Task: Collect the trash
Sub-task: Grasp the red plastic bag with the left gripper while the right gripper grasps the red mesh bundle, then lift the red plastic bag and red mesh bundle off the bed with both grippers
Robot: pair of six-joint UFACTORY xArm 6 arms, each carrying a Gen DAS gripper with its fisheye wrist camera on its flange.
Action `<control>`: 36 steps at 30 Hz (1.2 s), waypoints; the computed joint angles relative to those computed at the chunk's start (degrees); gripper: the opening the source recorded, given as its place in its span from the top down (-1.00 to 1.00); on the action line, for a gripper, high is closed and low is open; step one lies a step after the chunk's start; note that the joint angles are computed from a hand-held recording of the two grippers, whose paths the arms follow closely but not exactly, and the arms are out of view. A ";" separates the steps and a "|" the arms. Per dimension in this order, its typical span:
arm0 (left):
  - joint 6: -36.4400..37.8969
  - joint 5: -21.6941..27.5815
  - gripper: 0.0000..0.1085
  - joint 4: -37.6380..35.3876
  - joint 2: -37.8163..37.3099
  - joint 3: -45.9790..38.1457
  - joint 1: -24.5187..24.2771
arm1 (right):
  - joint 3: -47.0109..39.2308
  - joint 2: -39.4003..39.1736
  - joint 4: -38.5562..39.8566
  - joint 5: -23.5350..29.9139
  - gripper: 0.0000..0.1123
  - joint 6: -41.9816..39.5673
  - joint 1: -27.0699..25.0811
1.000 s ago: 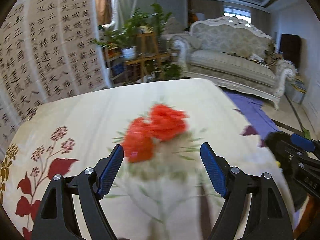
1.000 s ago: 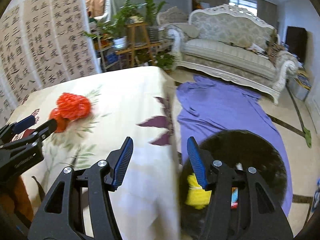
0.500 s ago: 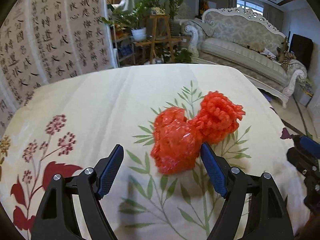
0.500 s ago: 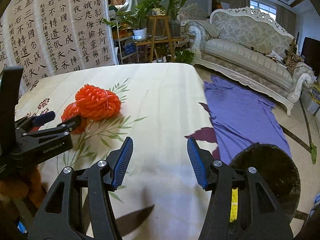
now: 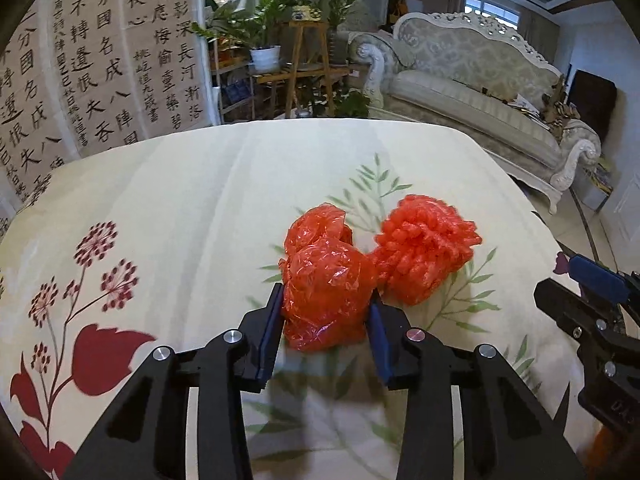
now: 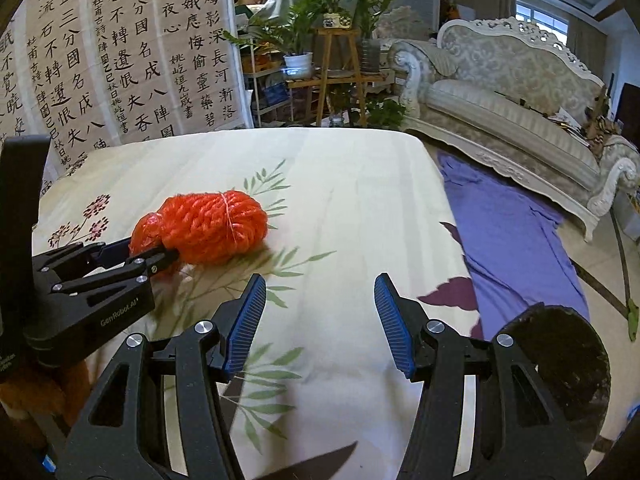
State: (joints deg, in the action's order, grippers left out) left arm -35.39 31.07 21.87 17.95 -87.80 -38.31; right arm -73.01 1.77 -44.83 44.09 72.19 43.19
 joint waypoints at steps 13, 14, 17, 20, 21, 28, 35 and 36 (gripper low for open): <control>-8.96 2.24 0.28 8.58 -7.57 8.58 4.69 | -7.11 6.52 2.77 -3.86 -0.11 -3.66 0.59; -9.60 2.60 0.28 9.21 -7.79 8.81 5.04 | -7.93 7.20 3.17 -4.21 -0.12 -3.86 0.53; -9.10 2.22 0.28 7.29 -7.65 8.99 6.05 | -10.05 9.14 4.15 -5.54 -0.25 -3.61 0.15; -8.38 3.17 0.29 6.97 -6.85 8.04 5.87 | -14.13 12.29 5.04 -5.02 -0.30 -4.04 -0.17; -7.98 3.39 0.28 6.58 -6.60 7.80 5.82 | -15.89 13.61 5.32 -4.64 -0.39 -4.30 -0.31; -7.22 2.77 0.28 5.60 -6.63 8.32 6.22 | -25.25 21.39 9.85 -2.80 -0.42 -8.93 -1.23; -7.37 2.31 0.28 5.52 -6.72 8.61 6.26 | -24.11 21.00 7.31 -0.52 -0.15 -8.79 -0.36; -7.42 2.32 0.28 5.57 -6.72 8.63 6.25 | -22.92 20.19 6.82 -0.93 -0.11 -8.14 -0.25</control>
State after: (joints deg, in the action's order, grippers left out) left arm -42.81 33.39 27.44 11.23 -79.17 -32.06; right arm -95.93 21.96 -38.01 43.16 64.05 42.94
